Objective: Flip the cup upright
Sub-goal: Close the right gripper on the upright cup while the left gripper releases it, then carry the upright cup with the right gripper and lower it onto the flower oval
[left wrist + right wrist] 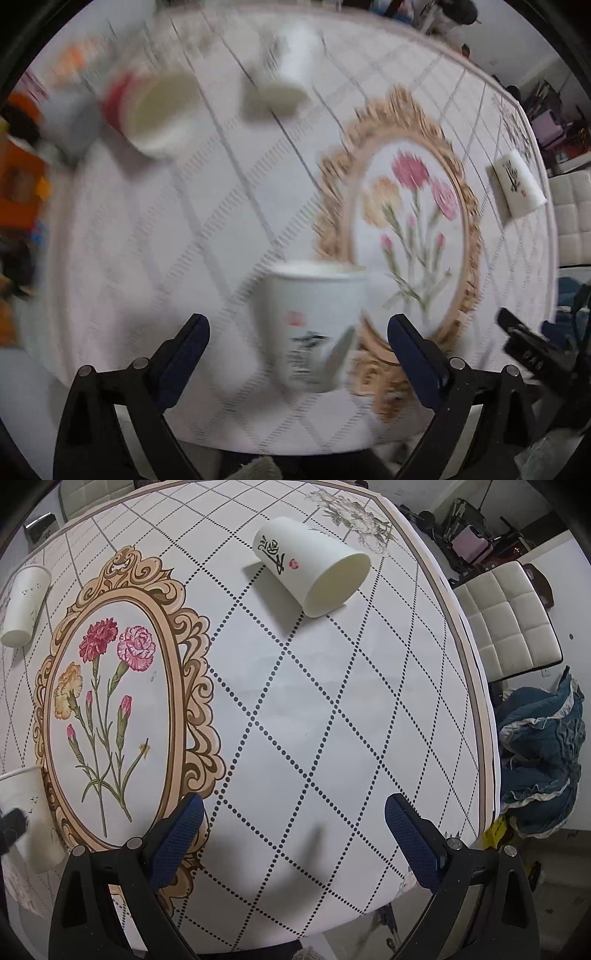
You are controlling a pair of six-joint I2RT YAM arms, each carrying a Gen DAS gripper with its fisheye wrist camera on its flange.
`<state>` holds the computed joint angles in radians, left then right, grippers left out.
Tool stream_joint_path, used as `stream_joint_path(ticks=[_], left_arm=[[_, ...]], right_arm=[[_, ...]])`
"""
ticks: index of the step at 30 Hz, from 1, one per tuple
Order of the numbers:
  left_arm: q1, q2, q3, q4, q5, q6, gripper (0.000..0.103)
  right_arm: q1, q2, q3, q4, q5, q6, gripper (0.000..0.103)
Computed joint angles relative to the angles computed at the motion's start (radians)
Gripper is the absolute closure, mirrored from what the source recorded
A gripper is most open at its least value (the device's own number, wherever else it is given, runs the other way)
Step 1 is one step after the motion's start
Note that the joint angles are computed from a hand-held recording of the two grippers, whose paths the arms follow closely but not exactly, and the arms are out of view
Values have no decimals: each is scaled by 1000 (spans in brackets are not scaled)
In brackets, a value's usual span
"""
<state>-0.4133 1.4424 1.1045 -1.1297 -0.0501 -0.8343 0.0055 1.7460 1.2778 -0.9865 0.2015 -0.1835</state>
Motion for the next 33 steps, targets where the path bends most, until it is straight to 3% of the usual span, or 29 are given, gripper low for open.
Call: stream_joint_path(ticks=[4,9,13,21,33], left_arm=[[49,-119,-11,-121,-228,56,4],[198,-221,-74,-143,-319,152,4],[363,-309,-167,-115,-249,293,0],[495,-370,-322,-63,-227,411,0],[615,-342,-405,4,-168,519,0]], right_arm=[[14,-31,11,-44,-38,24,3],[123,-92,4,-126,-117,73,3],[270,-109,3,-165,-168,156,3],[534,-54,25,-149,-173,299,6],[634,102,75,-127,-188,389,21]])
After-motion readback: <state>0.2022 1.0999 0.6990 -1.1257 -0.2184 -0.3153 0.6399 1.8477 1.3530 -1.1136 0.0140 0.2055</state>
